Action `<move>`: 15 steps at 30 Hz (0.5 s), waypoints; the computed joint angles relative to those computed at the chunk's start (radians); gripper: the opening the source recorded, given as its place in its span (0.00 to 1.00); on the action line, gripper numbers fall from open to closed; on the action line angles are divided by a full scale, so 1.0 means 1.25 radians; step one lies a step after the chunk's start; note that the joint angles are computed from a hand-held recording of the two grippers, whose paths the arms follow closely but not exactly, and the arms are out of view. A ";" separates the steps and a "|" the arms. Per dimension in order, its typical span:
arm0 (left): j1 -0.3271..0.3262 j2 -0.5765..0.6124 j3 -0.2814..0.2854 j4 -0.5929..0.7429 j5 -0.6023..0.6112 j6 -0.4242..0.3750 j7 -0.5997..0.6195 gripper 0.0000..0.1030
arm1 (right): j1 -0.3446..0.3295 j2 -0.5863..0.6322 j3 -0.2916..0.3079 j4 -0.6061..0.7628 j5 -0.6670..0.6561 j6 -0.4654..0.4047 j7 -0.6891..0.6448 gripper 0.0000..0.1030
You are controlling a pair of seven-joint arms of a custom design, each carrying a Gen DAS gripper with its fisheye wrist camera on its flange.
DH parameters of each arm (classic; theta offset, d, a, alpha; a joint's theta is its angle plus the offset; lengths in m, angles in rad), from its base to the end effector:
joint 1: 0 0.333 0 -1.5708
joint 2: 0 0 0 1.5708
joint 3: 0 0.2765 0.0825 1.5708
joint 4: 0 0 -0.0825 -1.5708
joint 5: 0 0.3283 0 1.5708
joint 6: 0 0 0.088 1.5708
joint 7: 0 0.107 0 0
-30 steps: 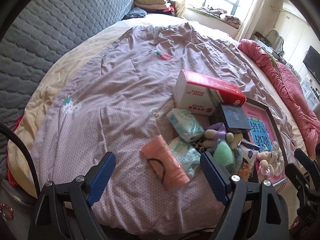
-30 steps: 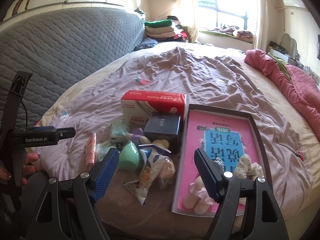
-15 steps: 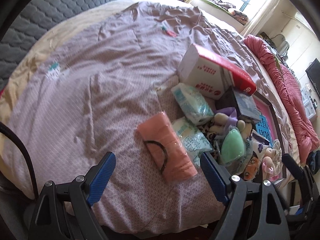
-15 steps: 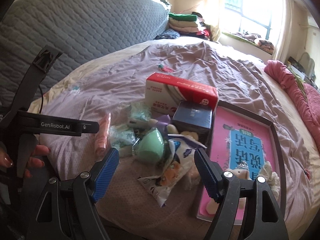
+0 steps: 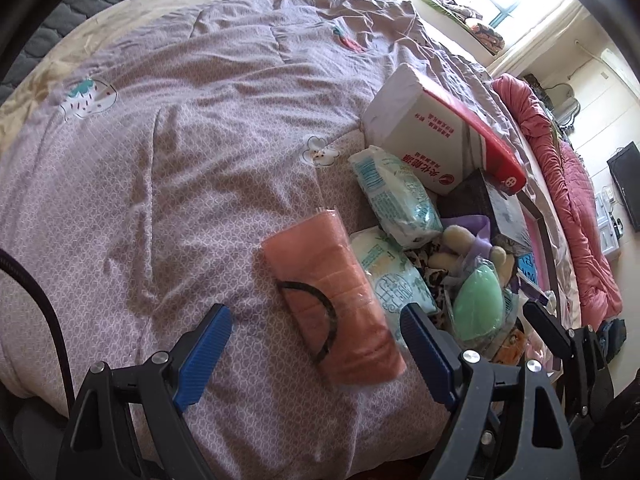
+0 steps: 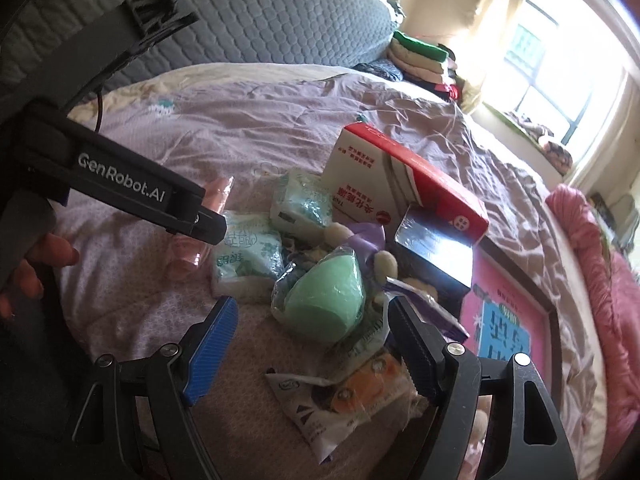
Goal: Organize soft objects
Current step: 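Grasp the pink towel roll with the left gripper while the right grasps the green sponge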
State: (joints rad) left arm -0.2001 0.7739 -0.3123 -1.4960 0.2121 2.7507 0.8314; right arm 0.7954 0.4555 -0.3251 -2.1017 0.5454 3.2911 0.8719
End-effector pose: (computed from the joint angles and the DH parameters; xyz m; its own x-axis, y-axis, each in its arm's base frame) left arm 0.6159 -0.3003 0.2899 0.1123 -0.9211 0.3727 -0.9092 -0.2466 -0.3355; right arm 0.5284 0.2241 0.3077 0.5156 -0.8029 0.2990 -0.5315 -0.5735 -0.6234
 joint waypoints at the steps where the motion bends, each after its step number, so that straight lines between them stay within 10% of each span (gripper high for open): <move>1: 0.003 0.006 -0.003 0.005 -0.003 0.001 0.002 0.83 | -0.008 0.009 0.006 0.009 -0.005 -0.001 -0.004 0.77; 15: 0.008 0.063 -0.010 0.071 -0.027 -0.012 0.021 0.83 | 0.058 0.128 -0.069 0.090 0.019 0.034 -0.086 0.52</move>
